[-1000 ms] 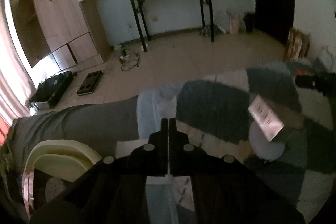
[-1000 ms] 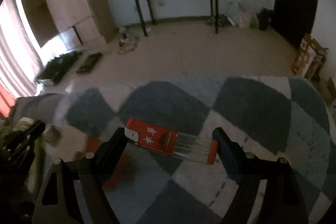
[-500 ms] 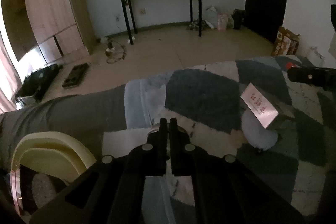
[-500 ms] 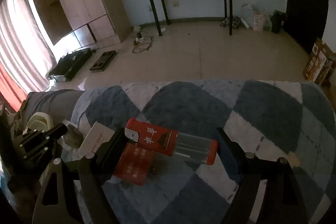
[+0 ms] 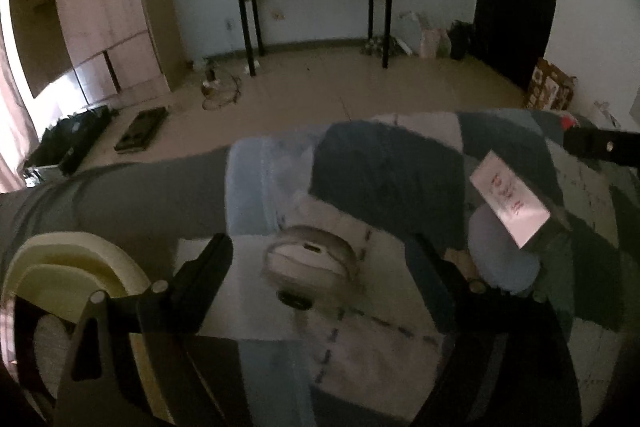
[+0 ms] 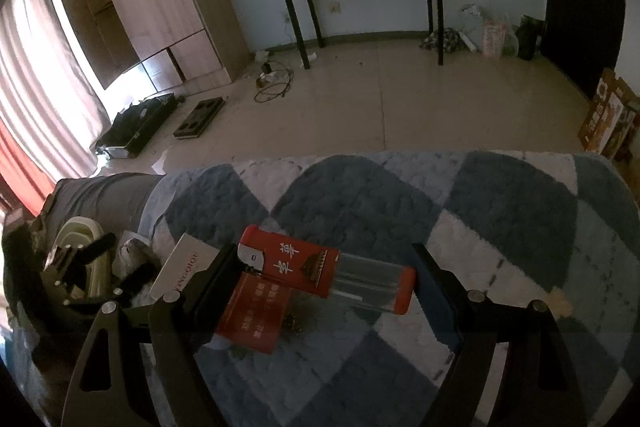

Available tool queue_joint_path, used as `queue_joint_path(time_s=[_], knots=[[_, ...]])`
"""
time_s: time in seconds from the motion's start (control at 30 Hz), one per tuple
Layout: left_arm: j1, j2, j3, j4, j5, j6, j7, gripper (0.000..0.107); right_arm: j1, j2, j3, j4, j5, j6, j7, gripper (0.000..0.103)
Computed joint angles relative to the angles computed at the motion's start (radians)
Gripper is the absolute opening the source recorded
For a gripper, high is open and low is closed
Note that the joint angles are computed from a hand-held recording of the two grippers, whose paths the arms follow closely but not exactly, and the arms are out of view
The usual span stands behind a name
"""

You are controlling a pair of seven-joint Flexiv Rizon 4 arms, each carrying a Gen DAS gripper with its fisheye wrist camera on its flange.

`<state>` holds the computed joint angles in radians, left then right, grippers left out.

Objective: Organize rigid objects

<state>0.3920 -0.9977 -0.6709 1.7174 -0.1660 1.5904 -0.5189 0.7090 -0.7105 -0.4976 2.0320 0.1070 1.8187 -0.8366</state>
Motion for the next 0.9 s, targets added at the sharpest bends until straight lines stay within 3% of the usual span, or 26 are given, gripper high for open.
queue_joint_path(time_s=[0.03, 0.1, 0.2, 0.3, 0.47, 0.53, 0.7, 0.8, 0.9], knots=[[-0.007, 0.003, 0.010, -0.002, 0.001, -0.010, 0.001, 0.064, 0.000, 0.000, 0.001, -0.001, -0.001, -0.001, 0.000, 0.083], [-0.035, 0.005, 0.041, -0.011, -0.001, 0.016, -0.010, 0.051, -0.003, -0.001, 0.004, -0.003, -0.002, -0.002, 0.000, 0.083], [-0.008, 0.001, 0.012, -0.007, -0.003, 0.000, -0.010, 0.051, -0.007, 0.002, 0.009, -0.003, -0.004, -0.003, -0.001, 0.083], [0.033, 0.008, -0.027, 0.027, 0.013, 0.046, -0.014, 0.051, -0.007, 0.003, 0.009, -0.001, -0.004, -0.001, -0.002, 0.083], [0.248, 0.040, -0.176, 0.154, 0.124, 0.130, -0.038, 0.051, -0.032, 0.024, 0.057, 0.006, 0.003, 0.061, -0.030, 0.083], [0.336, 0.054, -0.213, 0.184, 0.145, 0.148, -0.077, 0.051, 0.002, 0.031, 0.047, 0.005, 0.021, 0.079, -0.057, 0.083], [0.460, 0.105, -0.178, 0.232, 0.191, 0.221, -0.177, 0.051, 0.034, 0.048, 0.108, -0.036, 0.000, 0.100, -0.158, 0.083], [0.489, 0.110, -0.157, 0.205, 0.199, 0.201, -0.228, 0.051, 0.038, 0.039, 0.169, -0.090, -0.045, 0.076, -0.216, 0.083], [0.486, 0.110, -0.113, 0.167, 0.221, 0.154, -0.224, 0.051, -0.074, 0.003, 0.344, -0.211, -0.163, -0.010, -0.243, 0.083]])
